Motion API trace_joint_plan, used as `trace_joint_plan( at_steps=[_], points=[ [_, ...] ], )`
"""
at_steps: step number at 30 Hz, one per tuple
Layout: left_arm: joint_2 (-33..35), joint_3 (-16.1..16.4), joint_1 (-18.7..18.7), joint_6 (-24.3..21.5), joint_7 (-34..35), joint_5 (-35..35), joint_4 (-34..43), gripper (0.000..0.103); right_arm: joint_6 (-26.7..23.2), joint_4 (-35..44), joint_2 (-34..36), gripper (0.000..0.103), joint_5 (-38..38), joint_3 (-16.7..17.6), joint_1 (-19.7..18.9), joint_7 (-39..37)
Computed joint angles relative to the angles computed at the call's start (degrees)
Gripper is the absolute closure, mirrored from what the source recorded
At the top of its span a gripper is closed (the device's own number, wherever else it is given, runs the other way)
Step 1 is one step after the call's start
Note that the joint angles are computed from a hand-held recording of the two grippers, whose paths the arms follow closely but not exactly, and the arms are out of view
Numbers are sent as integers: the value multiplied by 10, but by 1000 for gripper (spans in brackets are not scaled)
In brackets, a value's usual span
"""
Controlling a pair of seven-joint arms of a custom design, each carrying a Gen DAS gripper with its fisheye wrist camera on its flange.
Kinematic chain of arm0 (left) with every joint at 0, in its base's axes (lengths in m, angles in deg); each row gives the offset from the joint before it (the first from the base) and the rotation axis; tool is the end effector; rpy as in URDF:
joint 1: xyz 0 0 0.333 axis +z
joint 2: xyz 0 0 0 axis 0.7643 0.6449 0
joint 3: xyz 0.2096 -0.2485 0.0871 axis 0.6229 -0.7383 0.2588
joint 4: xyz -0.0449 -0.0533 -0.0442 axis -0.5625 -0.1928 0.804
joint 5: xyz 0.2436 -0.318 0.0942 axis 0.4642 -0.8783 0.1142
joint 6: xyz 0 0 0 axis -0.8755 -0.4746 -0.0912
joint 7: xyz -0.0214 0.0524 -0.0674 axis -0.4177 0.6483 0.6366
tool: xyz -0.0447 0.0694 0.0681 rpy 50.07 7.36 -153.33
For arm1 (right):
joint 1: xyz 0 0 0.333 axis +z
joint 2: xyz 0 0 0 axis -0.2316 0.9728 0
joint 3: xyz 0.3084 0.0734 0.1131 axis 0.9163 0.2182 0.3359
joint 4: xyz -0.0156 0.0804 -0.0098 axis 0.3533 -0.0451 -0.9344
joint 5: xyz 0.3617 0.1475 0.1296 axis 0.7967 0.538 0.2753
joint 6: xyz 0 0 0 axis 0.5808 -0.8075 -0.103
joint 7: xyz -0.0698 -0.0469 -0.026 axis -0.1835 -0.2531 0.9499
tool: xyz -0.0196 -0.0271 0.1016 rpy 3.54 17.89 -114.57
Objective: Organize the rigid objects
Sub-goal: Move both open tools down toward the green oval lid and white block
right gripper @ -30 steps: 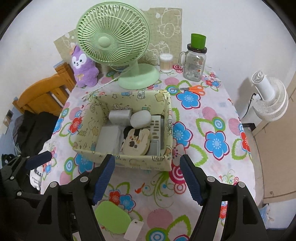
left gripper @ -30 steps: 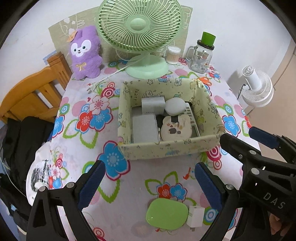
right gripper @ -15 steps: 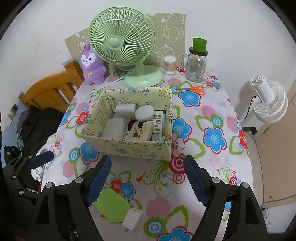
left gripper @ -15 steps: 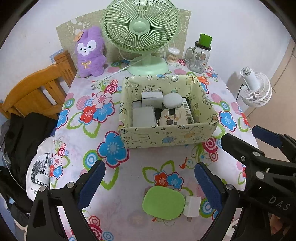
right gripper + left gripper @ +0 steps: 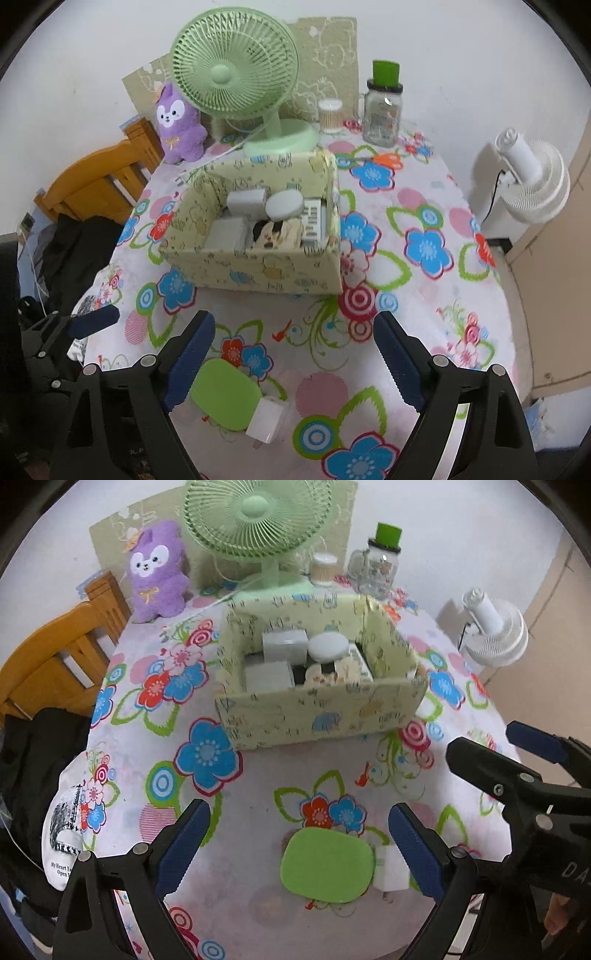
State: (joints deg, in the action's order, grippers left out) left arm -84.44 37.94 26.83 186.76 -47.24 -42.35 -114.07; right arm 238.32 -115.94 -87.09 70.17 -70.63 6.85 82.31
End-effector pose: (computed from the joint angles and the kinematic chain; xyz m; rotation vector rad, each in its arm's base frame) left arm 0.4014 -0.3612 0.4799 -1.9454 2.0459 -0.5091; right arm 0.4237 0.2757 0.5030 -2.0355 1.6923 -0.2954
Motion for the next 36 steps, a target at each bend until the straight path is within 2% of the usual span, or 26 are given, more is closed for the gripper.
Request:
trace_joint_plan(
  at_steps=[9,22,28,36],
  points=[
    [11,2,-5,16,34,-8,-29,5,-2,-43,-10,14,-11,13,-1,45],
    [27,4,-12,55,86,-31,-54,5,-3,-65,3,15,-15,17,15,86],
    [32,3,-15,63,107,-40,-64,5,-8,-69,15,22,-13,17,23,103],
    [38,2,-18,68,121,-51,-69,5,-5,-72,31,41,23,7,44,92]
  ],
)
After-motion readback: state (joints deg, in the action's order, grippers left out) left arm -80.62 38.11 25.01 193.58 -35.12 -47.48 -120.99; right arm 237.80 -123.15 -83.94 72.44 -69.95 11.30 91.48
